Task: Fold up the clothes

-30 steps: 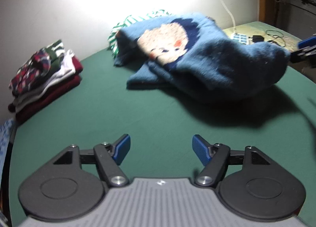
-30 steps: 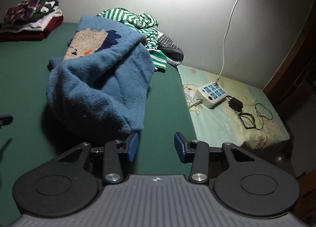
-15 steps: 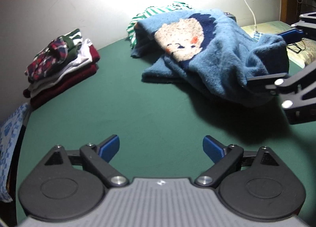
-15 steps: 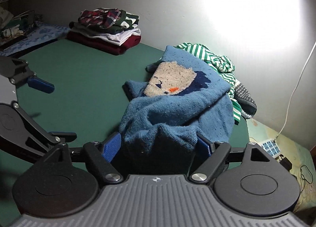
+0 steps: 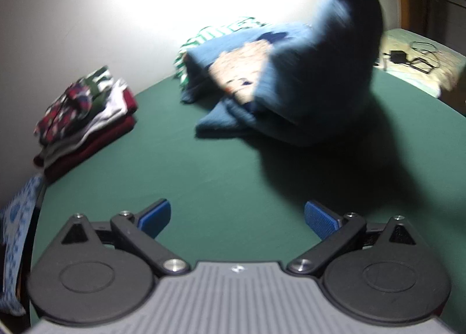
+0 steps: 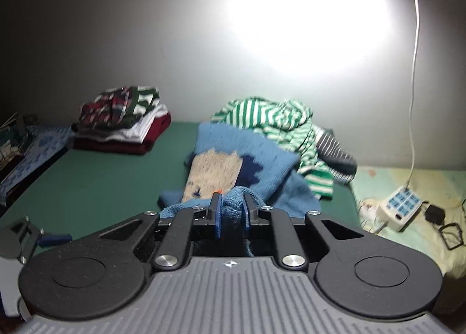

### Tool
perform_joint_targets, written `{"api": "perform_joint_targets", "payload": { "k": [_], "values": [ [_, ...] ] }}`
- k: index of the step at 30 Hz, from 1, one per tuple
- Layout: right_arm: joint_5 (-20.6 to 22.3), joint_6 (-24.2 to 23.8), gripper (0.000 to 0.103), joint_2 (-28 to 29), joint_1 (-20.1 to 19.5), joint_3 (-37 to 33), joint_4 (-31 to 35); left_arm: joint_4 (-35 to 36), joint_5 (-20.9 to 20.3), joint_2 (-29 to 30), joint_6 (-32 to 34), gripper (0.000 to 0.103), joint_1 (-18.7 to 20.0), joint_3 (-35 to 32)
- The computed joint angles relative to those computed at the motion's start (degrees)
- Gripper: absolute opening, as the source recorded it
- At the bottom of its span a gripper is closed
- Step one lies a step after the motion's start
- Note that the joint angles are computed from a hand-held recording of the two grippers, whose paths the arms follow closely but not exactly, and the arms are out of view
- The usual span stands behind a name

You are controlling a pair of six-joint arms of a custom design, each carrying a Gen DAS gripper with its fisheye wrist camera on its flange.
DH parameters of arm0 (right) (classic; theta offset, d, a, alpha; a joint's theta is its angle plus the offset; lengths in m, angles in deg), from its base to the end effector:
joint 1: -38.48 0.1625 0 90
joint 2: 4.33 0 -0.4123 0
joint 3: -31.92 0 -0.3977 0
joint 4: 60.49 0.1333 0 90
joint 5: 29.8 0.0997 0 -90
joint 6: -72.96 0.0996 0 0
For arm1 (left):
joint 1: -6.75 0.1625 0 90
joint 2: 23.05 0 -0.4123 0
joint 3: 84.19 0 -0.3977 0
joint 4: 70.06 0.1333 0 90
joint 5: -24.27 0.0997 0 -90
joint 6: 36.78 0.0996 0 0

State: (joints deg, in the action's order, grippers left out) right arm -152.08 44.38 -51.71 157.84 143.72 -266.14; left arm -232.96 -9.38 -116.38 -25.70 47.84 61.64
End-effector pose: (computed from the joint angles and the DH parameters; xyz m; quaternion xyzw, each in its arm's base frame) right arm 0.3537 -0.4653 0.1322 0.3144 -0.8160 0.4170 0.2478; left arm -0.1072 -0.3804 0.2416 0.3613 0.7932 -0.2983 0.3890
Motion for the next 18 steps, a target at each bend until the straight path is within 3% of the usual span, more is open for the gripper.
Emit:
{"api": "perform_joint_targets", "payload": {
  "k": [3, 7, 13, 15, 17, 18],
  "values": [
    [-0.15, -1.12, 0.014, -0.78, 1.78, -0.7, -3.68, -4.71, -2.27, 2.96, 4.55, 0.099, -0.78, 0.0],
    [1.44, 0.31, 0.013, -2.23, 4.34, -1.28, -4.47, -16.57, -4.73, 10.58, 13.01, 0.099, -1.04, -1.18],
    [6.9, 5.07, 0.013, -4.65, 7.61, -1.95, -4.44, -38.81, -1.86, 24.68, 26.38, 0.095, -1.1, -5.96],
    [6.56, 3.77, 0.013, -4.21, 8.73, -2.36, -6.42, -41.05, -2.35, 24.83, 28.0, 0.076, -1.12, -7.32],
    [5.06, 1.61, 0.013, -3.06, 9.72, -3.11, -9.01, -37.36, -4.35, 21.57, 26.06, 0.044, -0.86, -7.94],
    [3.84, 0.75, 0.013, -2.5, 10.0, -3.38, -10.28, -34.88, -4.88, 19.54, 24.55, 0.035, -0.73, -7.98]
  ]
}}
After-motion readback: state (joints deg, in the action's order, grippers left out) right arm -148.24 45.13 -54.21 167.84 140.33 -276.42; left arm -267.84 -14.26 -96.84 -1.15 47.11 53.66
